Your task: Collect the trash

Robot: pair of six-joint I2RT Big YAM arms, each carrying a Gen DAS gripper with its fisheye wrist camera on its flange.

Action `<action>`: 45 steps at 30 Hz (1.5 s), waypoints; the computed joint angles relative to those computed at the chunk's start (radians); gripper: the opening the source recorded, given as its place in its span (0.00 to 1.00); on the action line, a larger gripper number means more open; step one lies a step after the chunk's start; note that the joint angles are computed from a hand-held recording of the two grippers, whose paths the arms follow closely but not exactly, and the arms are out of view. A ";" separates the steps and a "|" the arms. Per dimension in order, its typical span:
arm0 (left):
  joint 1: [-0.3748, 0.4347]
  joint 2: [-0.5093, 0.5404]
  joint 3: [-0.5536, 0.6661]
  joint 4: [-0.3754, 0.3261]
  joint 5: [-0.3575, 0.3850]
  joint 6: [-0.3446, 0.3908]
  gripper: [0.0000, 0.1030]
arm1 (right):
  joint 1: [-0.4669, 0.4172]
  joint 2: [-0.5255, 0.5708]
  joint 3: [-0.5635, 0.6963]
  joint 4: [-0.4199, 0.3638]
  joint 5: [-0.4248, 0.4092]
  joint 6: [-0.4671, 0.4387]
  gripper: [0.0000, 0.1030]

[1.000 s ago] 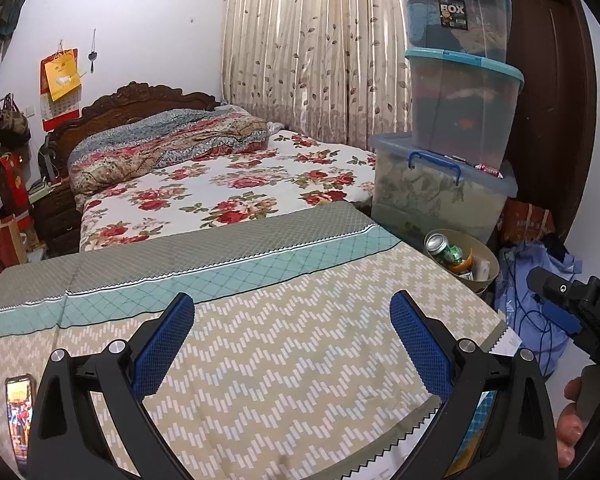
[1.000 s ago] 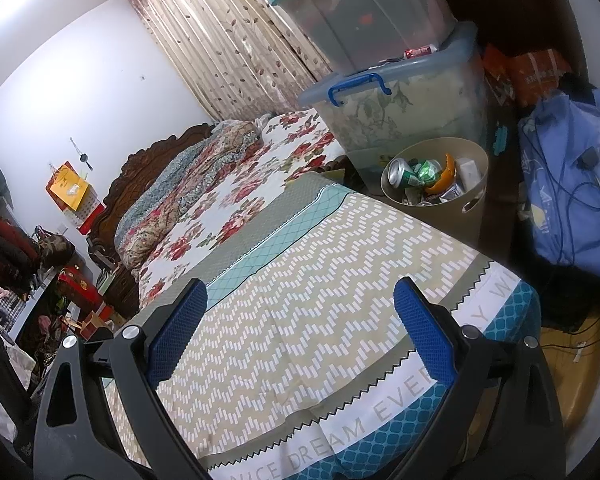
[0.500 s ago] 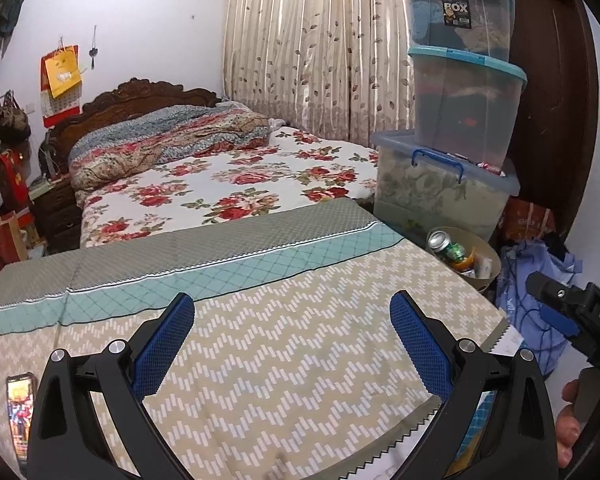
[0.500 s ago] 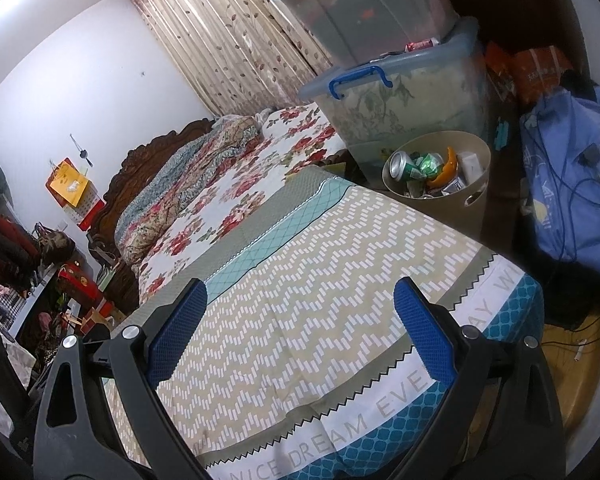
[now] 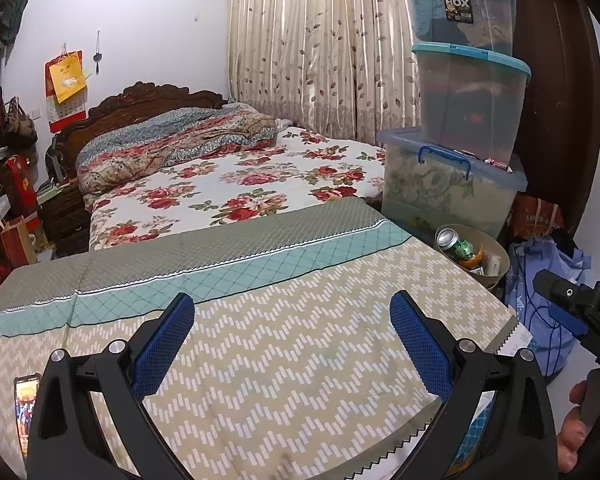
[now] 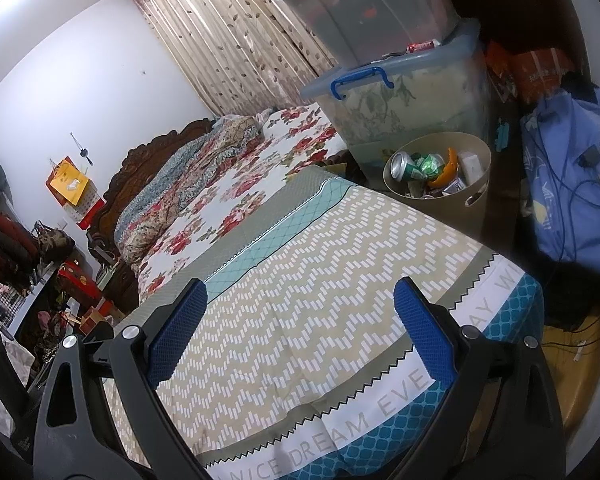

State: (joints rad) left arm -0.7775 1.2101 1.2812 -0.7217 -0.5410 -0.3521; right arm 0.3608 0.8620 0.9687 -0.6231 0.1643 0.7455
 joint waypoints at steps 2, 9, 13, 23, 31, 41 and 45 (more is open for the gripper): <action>-0.004 0.002 0.002 -0.001 -0.004 0.002 0.92 | -0.001 0.001 0.001 0.000 -0.002 -0.002 0.91; -0.021 0.003 0.003 0.004 -0.034 0.015 0.92 | 0.002 -0.001 0.001 -0.003 0.000 0.003 0.91; -0.025 0.002 0.003 0.003 -0.039 0.017 0.92 | 0.014 -0.002 0.001 -0.006 0.003 0.008 0.91; -0.026 0.001 0.003 -0.001 -0.039 0.011 0.92 | 0.028 -0.001 0.006 -0.009 0.011 0.008 0.91; -0.016 0.001 0.006 -0.016 -0.027 0.000 0.92 | 0.026 0.004 0.013 -0.005 0.010 -0.006 0.91; -0.021 0.002 0.007 -0.016 -0.043 0.009 0.92 | 0.024 0.004 0.014 -0.005 0.008 -0.008 0.91; -0.016 -0.004 0.001 -0.007 -0.021 0.008 0.92 | 0.023 0.005 0.013 -0.003 0.006 -0.011 0.91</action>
